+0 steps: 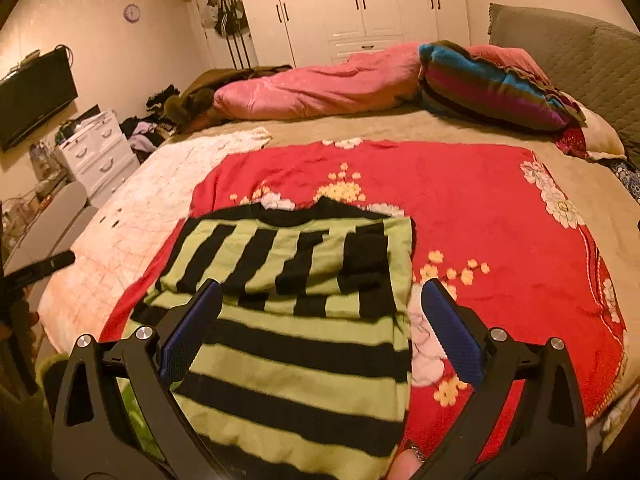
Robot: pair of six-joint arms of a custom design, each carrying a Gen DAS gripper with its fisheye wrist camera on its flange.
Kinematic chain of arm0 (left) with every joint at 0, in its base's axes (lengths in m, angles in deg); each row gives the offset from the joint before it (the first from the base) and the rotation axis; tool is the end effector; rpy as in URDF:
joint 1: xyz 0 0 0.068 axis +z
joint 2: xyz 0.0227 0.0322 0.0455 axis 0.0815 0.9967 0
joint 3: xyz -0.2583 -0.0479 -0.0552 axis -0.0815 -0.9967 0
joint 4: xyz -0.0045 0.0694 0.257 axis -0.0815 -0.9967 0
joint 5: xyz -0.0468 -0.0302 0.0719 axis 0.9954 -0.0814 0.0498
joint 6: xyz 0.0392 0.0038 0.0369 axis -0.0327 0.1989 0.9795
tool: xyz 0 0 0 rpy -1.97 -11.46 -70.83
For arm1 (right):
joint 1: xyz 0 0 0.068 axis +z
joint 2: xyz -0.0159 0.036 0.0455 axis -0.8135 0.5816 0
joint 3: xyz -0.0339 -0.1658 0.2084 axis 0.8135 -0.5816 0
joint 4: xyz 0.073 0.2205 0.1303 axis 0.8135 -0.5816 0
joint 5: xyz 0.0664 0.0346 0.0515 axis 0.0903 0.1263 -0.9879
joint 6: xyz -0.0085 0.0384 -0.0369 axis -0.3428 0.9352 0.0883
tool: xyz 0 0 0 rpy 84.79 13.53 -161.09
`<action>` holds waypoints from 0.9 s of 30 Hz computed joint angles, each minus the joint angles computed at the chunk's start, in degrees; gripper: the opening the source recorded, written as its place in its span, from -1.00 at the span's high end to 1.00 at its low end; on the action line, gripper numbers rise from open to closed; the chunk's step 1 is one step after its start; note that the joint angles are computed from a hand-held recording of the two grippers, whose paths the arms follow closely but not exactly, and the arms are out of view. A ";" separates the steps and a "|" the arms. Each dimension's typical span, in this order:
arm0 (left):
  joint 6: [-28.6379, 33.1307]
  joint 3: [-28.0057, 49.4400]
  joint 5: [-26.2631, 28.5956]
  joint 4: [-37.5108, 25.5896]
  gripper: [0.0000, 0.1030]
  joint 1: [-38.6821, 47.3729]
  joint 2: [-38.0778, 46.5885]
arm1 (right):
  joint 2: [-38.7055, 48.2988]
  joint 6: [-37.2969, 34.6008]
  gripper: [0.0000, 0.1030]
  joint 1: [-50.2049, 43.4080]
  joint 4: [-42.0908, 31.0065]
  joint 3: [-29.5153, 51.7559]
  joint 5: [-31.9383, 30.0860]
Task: Fold small clothes
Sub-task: 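Move both tools toward the sweater hem with the green frog patch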
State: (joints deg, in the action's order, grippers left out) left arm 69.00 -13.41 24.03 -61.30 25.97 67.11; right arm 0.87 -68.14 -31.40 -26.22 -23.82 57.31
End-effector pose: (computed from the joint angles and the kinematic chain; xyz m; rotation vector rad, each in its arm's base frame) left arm 0.1834 0.0631 0.2959 -0.2835 2.3820 -0.0737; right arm 0.1901 0.0795 0.2767 -0.1322 2.3186 0.3055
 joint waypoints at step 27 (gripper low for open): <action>12.78 -8.22 3.28 -9.87 -0.91 7.53 -9.32 | -11.57 2.42 -0.82 6.55 -11.85 -8.05 4.75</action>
